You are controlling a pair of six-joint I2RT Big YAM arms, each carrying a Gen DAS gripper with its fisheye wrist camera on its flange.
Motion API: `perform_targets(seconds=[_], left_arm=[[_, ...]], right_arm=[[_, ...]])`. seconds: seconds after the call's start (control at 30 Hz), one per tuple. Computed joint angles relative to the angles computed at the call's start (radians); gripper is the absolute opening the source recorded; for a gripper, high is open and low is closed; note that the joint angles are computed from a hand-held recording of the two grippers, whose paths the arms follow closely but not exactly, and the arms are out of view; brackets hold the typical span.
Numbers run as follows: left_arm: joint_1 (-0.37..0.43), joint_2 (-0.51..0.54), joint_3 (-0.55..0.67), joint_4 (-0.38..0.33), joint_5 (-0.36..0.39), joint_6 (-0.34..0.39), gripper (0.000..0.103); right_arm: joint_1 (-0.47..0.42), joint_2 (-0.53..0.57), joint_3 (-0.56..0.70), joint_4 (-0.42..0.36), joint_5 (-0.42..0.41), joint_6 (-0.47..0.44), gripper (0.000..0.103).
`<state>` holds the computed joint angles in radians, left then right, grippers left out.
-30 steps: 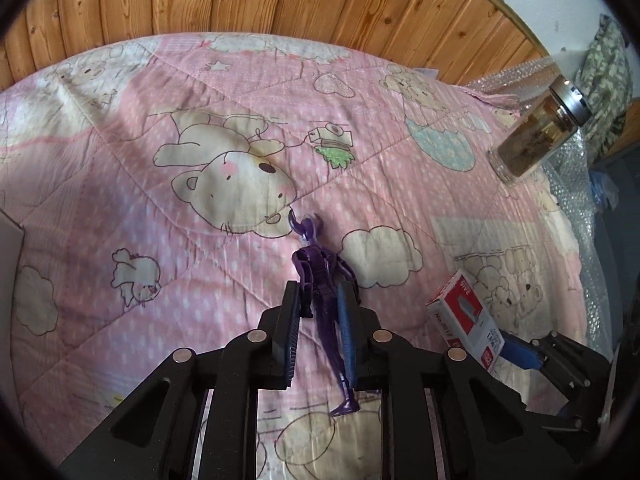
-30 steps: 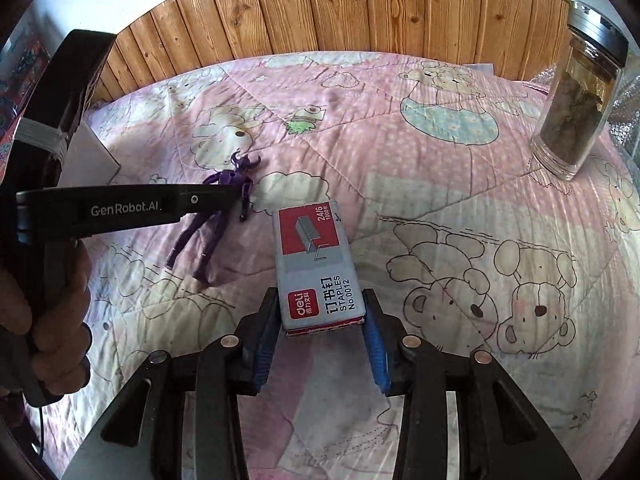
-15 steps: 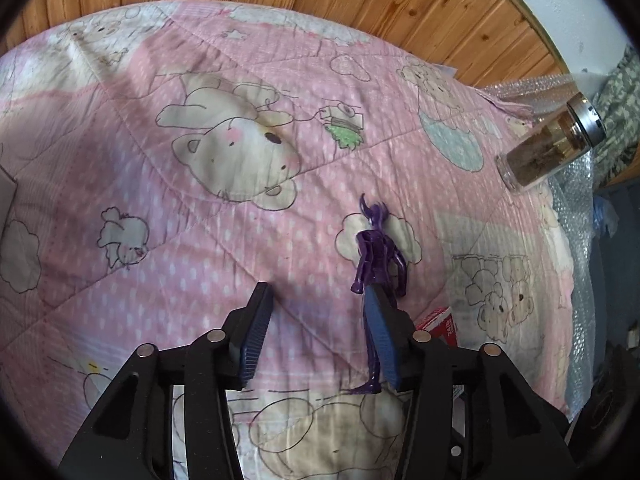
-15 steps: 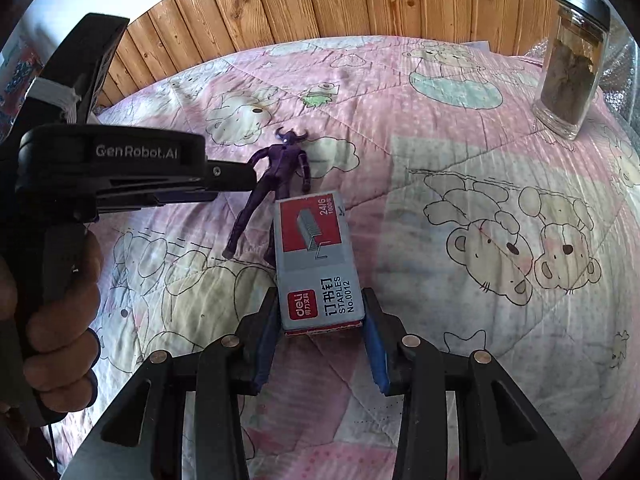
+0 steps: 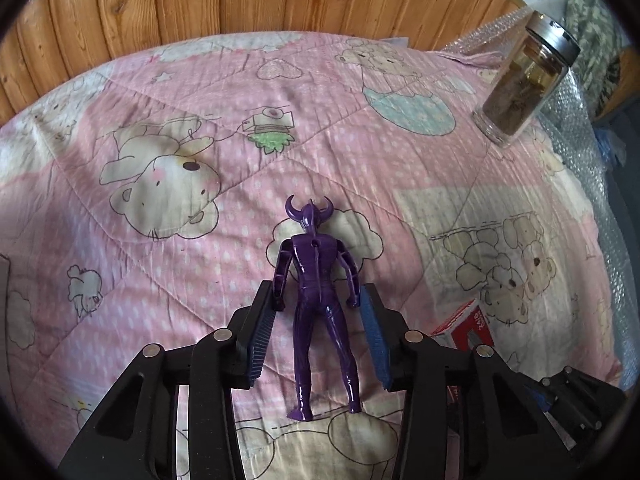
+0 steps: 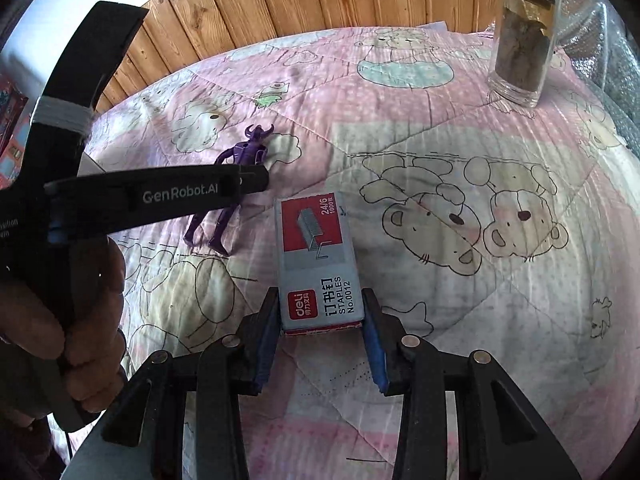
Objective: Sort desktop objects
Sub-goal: 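Grasp the red staples box with the right tool while the left tool grasps the purple figure, then lift the staples box and purple figure and carry both toward the box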
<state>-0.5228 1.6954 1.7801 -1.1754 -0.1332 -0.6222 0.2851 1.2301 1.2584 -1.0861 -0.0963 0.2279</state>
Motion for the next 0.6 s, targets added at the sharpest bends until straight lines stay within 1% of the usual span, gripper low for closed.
perform_targets(seconds=[0.03, 0.1, 0.33, 0.47, 0.6], left_arm=[[0.003, -0.012, -0.013, 0.006, 0.013, -0.008, 0.043], [0.003, -0.043, -0.045, 0.016, 0.012, -0.022, 0.043], [-0.002, -0.179, -0.156, 0.027, 0.020, -0.070, 0.043], [-0.008, -0.271, -0.234, 0.012, 0.023, -0.098, 0.043], [-0.021, -0.356, -0.305, -0.018, 0.005, -0.125, 0.043]], right_arm=[[0.002, 0.000, 0.002, -0.001, 0.004, 0.000, 0.040], [0.009, -0.011, -0.001, 0.008, -0.001, 0.012, 0.040], [0.086, -0.053, -0.021, 0.029, 0.032, 0.069, 0.040], [0.153, -0.082, -0.026, 0.027, 0.061, 0.108, 0.040], [0.235, -0.103, -0.023, 0.022, 0.104, 0.148, 0.040]])
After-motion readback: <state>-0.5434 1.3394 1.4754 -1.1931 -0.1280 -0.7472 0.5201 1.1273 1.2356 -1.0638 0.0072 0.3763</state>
